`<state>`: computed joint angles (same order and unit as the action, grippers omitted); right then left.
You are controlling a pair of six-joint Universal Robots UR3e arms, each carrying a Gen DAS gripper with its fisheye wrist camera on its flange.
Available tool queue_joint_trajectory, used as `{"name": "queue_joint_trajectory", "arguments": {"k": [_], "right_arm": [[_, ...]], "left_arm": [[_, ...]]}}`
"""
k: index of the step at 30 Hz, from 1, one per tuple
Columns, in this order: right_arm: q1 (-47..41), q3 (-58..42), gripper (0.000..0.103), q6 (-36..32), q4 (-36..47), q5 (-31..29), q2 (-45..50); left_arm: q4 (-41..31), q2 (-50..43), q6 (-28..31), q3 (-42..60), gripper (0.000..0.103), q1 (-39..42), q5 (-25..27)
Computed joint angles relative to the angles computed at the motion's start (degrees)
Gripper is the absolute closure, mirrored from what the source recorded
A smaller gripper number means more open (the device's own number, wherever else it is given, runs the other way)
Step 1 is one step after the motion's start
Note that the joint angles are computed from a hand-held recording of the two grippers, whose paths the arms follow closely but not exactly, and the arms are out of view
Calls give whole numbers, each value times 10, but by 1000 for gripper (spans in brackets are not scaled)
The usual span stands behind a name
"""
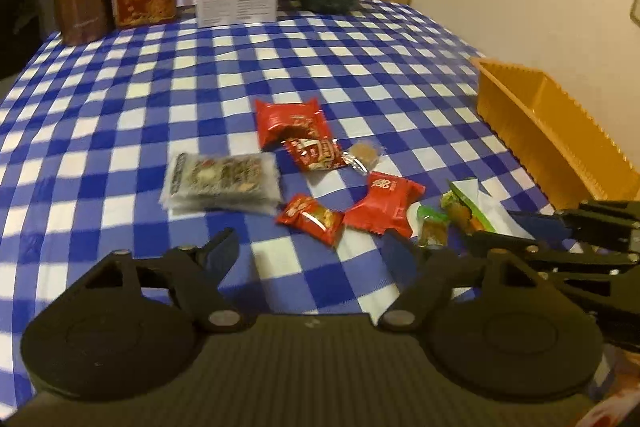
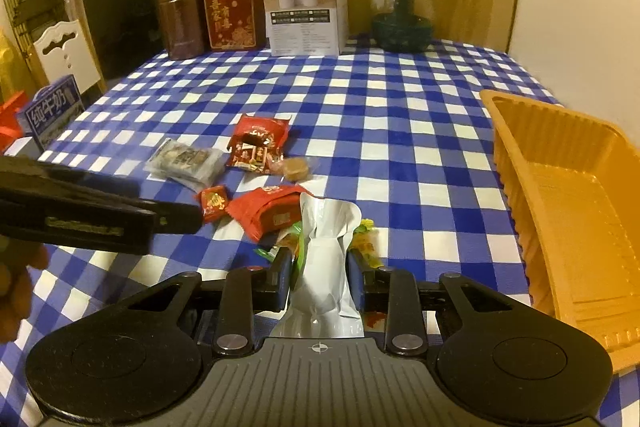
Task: Organize snacks
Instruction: 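Grasp the white-and-green snack packet with the right tool while the left tool grasps a red candy, then carry the red candy into the orange tray and open the left tool while the right tool carries the packet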
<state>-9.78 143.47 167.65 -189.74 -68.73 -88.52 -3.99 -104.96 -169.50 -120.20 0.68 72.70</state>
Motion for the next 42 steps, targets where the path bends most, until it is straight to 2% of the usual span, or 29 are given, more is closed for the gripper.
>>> {"name": "queue_joint_trajectory", "arguments": {"k": [1, 3, 5, 10, 17, 19, 21, 35, 42], "right_arm": [[-2, 2, 73, 0, 0, 0, -2], [-7, 3, 73, -1, 4, 2, -4], [-11, 4, 73, 1, 7, 3, -7], [-13, 3, 73, 8, 4, 5, -7], [-17, 4, 73, 11, 15, 10, -12], [-17, 5, 73, 13, 14, 10, -14], [-17, 6, 73, 13, 16, 11, -17], [-37, 19, 73, 34, 31, 24, -58], [-62, 40, 73, 48, 110, 33, -160]], "left_arm": [[1, -8, 7, 8, 37, -3, 2], [-3, -30, 26, 29, 49, -6, 2], [-19, -46, 44, 50, 55, -4, -7], [-41, -83, 68, 89, 55, 2, -25], [-27, -115, 94, 112, 55, 0, -32], [-27, -115, 87, 114, 58, -2, -28], [-26, -111, 85, 110, 70, -5, -19], [-26, -22, 24, 33, 73, -22, 15], [-43, 57, -31, -19, 73, -35, 32]]}}
